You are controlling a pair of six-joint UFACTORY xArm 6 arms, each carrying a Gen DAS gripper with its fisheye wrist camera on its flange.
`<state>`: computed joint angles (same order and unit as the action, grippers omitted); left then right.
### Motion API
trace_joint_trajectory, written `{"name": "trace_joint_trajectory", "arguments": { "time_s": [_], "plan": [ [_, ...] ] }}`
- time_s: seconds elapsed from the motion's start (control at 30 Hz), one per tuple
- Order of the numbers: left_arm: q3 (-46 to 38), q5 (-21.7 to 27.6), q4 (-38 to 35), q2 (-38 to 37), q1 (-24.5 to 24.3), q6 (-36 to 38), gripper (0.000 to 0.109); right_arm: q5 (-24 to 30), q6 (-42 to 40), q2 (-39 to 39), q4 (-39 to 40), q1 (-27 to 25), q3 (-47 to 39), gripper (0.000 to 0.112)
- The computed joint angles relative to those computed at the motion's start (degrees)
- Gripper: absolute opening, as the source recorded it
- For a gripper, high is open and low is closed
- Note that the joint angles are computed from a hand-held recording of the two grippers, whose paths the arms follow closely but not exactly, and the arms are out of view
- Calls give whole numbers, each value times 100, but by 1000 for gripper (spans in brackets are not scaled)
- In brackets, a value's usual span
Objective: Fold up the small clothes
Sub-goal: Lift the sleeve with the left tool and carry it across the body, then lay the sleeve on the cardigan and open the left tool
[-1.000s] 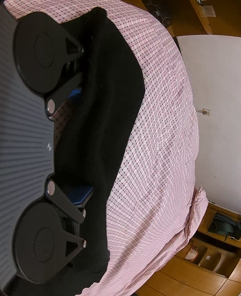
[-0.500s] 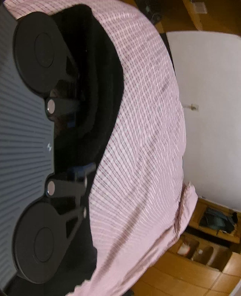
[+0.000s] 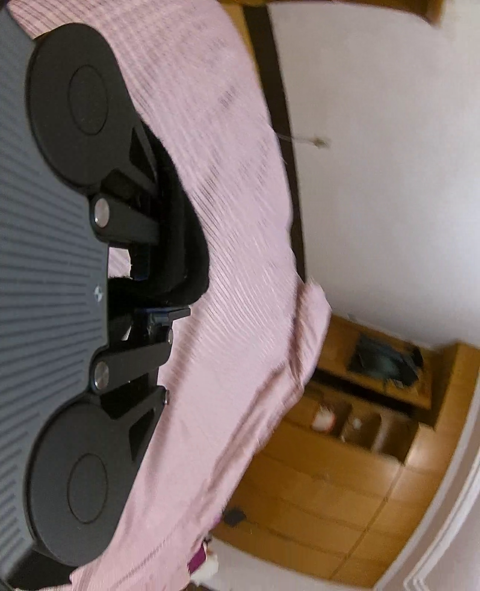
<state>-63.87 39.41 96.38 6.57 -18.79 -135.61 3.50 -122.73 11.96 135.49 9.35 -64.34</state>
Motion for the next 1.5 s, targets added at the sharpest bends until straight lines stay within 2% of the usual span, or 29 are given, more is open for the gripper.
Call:
{"name": "trace_joint_trajectory", "arguments": {
  "time_s": [0.17,0.3,0.43,0.63,0.8,0.9,1.1,1.2,1.27,1.33,1.5],
  "plan": [
    [-725,-201,347,239,-223,336,13,97,95,-37,-9,-80,59,77],
    [-1557,-591,552,719,-443,670,13,191,106,-79,61,-170,116,77],
    [-2579,-1048,222,1503,-710,1469,13,268,133,-76,92,-264,141,77],
    [-4172,-1578,-1249,2977,-1041,3241,13,372,17,-72,276,-451,180,77],
    [-5372,-1265,-3355,4186,-1321,5264,13,467,94,-35,300,-595,197,77],
    [-5593,-1345,-4022,4558,-1283,5832,13,498,143,8,312,-673,201,77],
    [-5322,-1268,-4523,4560,-1306,6304,18,545,546,50,33,-727,238,77],
    [-4746,-1425,-4523,4140,-1250,6242,36,571,467,23,41,-704,251,77],
    [-4273,-1550,-4508,3762,-1224,6138,57,588,458,21,-7,-678,234,77],
    [-3791,-1384,-4310,3321,-1268,5897,66,610,553,12,-157,-634,208,77],
    [-2664,-915,-3906,2332,-1346,5450,71,783,895,-64,-789,-419,169,77]
  ]
}}
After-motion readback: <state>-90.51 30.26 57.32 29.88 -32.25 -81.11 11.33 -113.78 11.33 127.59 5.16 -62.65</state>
